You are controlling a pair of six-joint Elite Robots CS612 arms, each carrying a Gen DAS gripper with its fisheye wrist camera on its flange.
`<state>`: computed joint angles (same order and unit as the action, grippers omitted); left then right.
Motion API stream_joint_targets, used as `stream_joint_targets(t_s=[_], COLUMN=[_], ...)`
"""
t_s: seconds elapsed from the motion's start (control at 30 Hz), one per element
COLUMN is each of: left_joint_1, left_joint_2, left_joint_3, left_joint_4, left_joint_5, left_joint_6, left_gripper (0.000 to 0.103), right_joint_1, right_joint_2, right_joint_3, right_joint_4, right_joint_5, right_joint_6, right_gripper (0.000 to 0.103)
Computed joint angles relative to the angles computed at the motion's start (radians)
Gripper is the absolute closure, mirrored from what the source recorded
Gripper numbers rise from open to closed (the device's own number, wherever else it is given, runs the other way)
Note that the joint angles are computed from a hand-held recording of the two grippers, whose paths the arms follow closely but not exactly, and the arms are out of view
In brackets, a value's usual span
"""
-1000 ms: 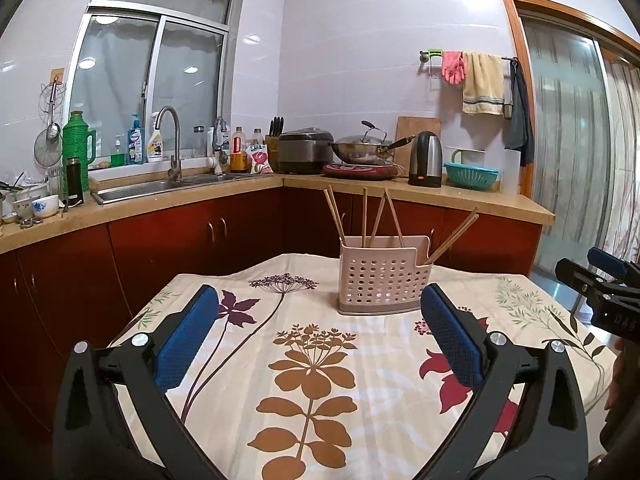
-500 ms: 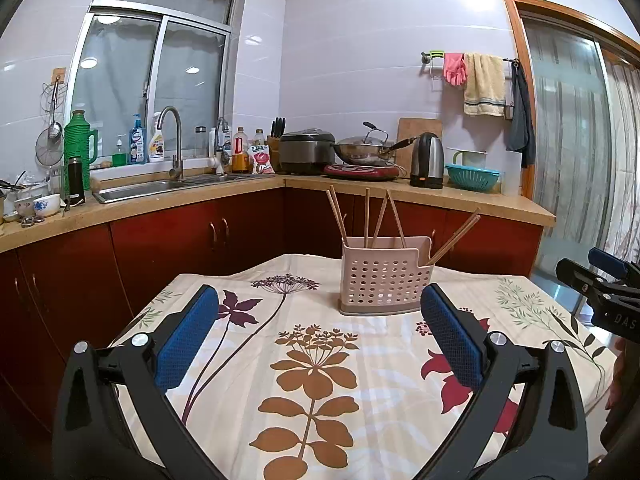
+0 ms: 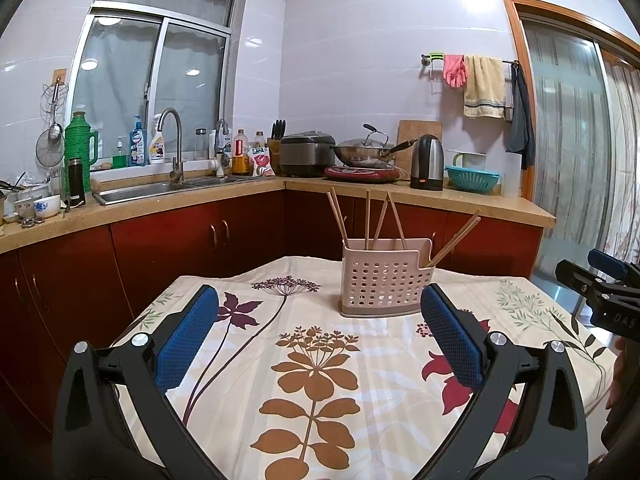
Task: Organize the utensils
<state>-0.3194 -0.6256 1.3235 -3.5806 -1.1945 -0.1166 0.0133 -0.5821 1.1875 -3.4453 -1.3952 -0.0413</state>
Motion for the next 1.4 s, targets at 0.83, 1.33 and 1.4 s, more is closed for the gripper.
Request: stream_joint_targets(t_s=[0.83,1.33,1.4], left_joint_1=[0.011,0.016,0.02], left_joint_2=[0.014,0.032,0.032], left_joint_3=[-0.016,-0.049,-0.056], left_joint_4=[0.007,0.067,0.113], left_joint_5=[-0.047,-0.05,-0.061], left_joint_6=[-0.006,0.009,-0.013], left_gripper=[0.004,0.004,0.004], right_joint_1=[0.005,0.005,0.005], right_joint_2=[0.005,0.017,0.021], right_joint_3=[-0.007,-0.024,-0.03], right_joint_4=[0.036,0.073,0.085], right_joint_5=[-0.008,-0.007,-0.008], right_joint_6=[-0.004,0.0,0.003], right_gripper=[0.014,0.014,0.014])
